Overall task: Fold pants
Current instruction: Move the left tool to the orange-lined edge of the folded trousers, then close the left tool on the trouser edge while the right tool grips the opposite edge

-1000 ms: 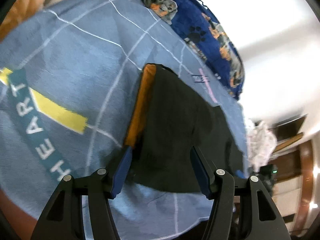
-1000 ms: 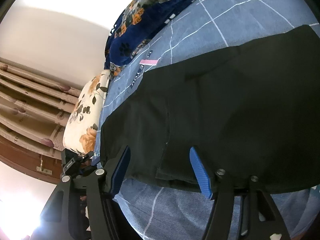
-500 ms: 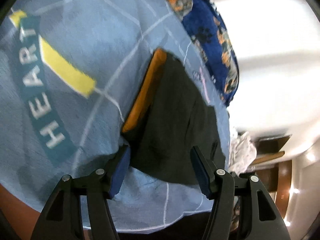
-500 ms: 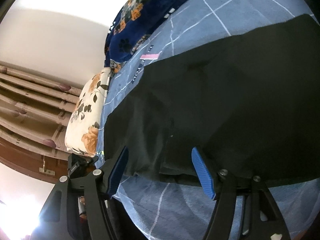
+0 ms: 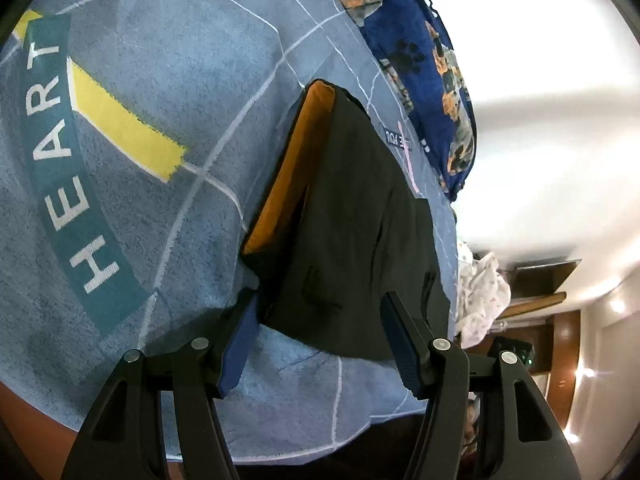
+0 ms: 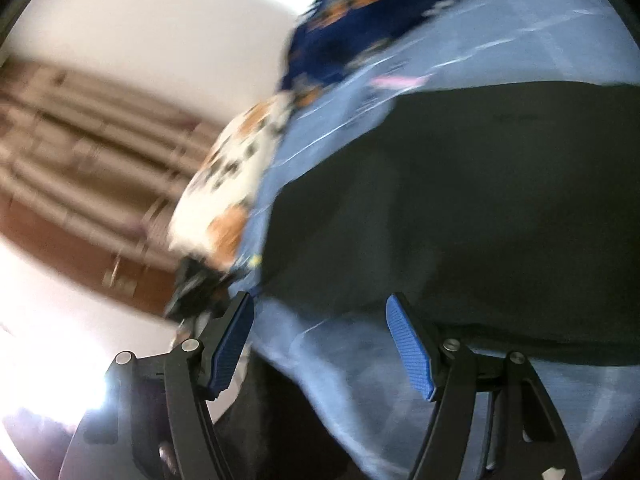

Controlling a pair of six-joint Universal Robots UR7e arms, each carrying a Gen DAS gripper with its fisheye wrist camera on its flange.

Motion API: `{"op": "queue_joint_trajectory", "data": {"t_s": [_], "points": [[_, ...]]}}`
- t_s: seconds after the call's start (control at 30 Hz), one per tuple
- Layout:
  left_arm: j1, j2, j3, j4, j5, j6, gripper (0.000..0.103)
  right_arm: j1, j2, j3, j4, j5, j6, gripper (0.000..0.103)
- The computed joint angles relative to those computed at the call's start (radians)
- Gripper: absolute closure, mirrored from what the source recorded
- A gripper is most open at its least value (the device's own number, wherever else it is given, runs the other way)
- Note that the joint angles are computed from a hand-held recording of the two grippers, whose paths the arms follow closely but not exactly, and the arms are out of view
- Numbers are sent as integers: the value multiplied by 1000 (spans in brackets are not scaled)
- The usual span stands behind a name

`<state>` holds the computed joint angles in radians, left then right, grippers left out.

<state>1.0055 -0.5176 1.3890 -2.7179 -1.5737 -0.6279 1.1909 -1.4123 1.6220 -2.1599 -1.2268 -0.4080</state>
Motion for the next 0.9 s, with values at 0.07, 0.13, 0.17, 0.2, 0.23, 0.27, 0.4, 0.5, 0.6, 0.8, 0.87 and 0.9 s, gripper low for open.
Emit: {"op": "queue_joint_trajectory", "data": {"t_s": [0.07,0.13,0.17,0.2,0.23,0.27,0.4,0.5,0.6,0.8,0.87,0.9], "points": [[-5,-5,11,-23,16,2,42,32,16,-4,37,-21,-38,36],[-24,-11,18,-21,86,25,53,72,46,-11,55,-71,-67,36],[-33,-9,12,-5,119,38,64,87,59,-10,51,-94,-72,36],[-40,-10,11,10,147,48,67,103,74,-13,49,-123,-76,36],[-44,-12,13,16,165,51,70,121,93,-18,42,-158,-80,36],[-45,-11,13,15,168,49,72,139,110,-24,35,-188,-87,36],[-39,-15,16,-5,161,39,80,186,162,-52,21,-241,-105,36],[-30,-13,10,-24,135,24,81,221,197,-61,-30,-290,-113,36],[-28,-8,-3,-28,125,28,81,259,237,-72,-83,-355,-142,36],[-15,2,-15,-36,102,7,81,336,292,-42,-201,-491,-258,36],[-11,3,-14,-43,96,-1,81,364,311,-19,-272,-540,-317,37],[-10,3,-13,-47,93,-3,81,376,320,-8,-310,-566,-344,37]]}}
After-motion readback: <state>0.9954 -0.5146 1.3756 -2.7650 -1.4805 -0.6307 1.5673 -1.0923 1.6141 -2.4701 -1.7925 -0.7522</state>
